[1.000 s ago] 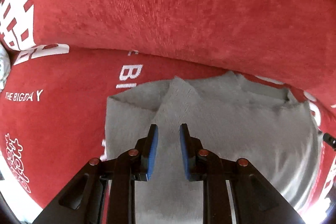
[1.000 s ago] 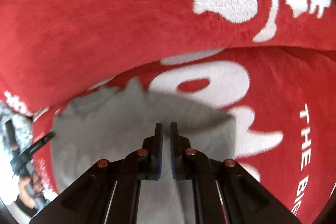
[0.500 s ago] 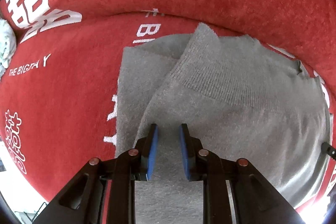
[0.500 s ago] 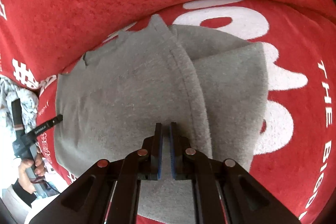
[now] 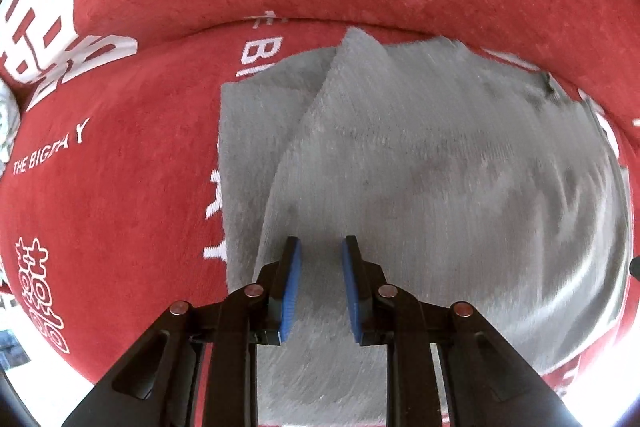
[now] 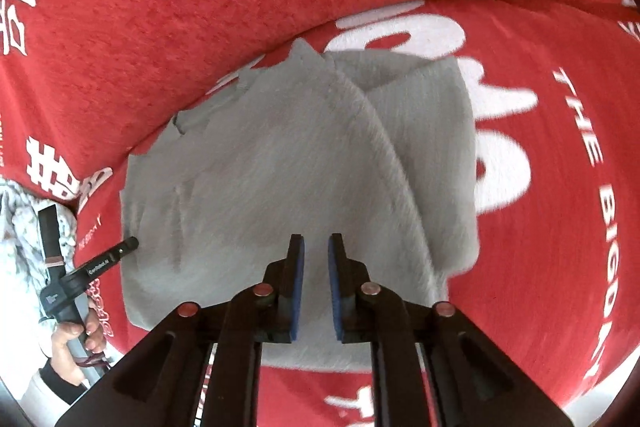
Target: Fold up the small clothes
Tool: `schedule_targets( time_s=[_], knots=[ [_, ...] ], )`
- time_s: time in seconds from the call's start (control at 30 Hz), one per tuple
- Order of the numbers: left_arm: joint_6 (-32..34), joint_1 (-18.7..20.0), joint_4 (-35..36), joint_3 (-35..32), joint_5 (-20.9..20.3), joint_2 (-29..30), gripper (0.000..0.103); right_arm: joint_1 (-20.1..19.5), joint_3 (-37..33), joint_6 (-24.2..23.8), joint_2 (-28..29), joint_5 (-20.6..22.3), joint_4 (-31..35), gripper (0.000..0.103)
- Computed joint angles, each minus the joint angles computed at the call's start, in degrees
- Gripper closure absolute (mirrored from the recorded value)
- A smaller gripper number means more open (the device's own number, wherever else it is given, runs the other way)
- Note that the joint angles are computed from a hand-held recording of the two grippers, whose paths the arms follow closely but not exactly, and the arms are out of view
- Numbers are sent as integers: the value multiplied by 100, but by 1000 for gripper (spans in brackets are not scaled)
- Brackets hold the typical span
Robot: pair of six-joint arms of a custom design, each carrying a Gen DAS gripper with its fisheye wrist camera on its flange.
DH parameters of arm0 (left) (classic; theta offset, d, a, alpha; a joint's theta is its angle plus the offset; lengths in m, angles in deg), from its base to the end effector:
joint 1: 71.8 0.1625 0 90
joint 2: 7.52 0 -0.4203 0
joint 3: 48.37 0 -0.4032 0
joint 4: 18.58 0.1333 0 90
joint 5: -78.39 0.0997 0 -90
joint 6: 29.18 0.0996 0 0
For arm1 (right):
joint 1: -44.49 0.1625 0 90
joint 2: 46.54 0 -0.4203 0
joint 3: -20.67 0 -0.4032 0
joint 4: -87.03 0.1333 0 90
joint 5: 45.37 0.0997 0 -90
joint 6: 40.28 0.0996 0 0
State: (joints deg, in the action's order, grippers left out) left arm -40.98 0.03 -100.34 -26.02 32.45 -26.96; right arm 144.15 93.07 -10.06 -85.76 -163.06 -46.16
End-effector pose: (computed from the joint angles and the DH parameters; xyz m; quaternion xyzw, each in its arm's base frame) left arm -0.0829 -0.9021 0.1924 0.0876 0.9192 -0.0095 0.3839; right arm 0.2161 -0.7510 0.1381 -0.1932 -0.9480 0.1609 0.1952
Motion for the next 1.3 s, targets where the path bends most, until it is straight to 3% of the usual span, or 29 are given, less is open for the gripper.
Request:
schedule_targets(
  time_s=[0.13, 0.2, 0.23, 0.3, 0.47, 0.63, 0.73, 0.87, 0.9, 0.97, 1.07, 1.2, 1.27, 1.3],
  knots=[
    [-24, 3, 326, -9, -136, -85, 79, 145, 199, 491, 3, 54, -108, 87],
    [16, -5, 185, 264, -168, -259, 30, 206, 232, 653, 41, 77, -117, 83],
    [43, -28, -93, 610, -90, -448, 0, 247, 229, 733, 80, 75, -108, 79],
    [275, -82, -669, 1221, 47, -778, 0, 297, 193, 821, 164, 102, -91, 75],
    [113, -30, -335, 1125, -48, -822, 0, 380, 114, 972, 322, 245, -71, 54],
    [124, 11, -417, 1359, 187, -988, 0, 426, 31, 929, 460, 607, -150, 52],
    [-54, 122, -3, 981, -9, -892, 0, 375, 75, 986, 526, 1016, -305, 52],
    [-22, 346, 242, 715, -622, -915, 1, 270, 249, 1249, 632, 1701, -673, 49],
    [20, 393, 159, 860, -771, -1034, 1, 242, 311, 1353, 679, 1924, -832, 48],
    [99, 440, 57, 1041, -881, -1167, 25, 182, 427, 1577, 803, 2394, -1184, 48],
    [72, 544, 254, 1047, -1193, -1223, 44, 112, 518, 1939, 1056, 2933, -1715, 48],
    [179, 611, 149, 1184, -1783, -1299, 50, 73, 524, 2615, 1419, 3129, -2510, 48],
    [243, 625, 223, 1123, -2012, -1241, 84, 88, 497, 2873, 1531, 3049, -2940, 52],
    [248, 616, 314, 1011, -2037, -1153, 89, 114, 409, 2902, 1564, 2917, -2899, 63]
  ],
)
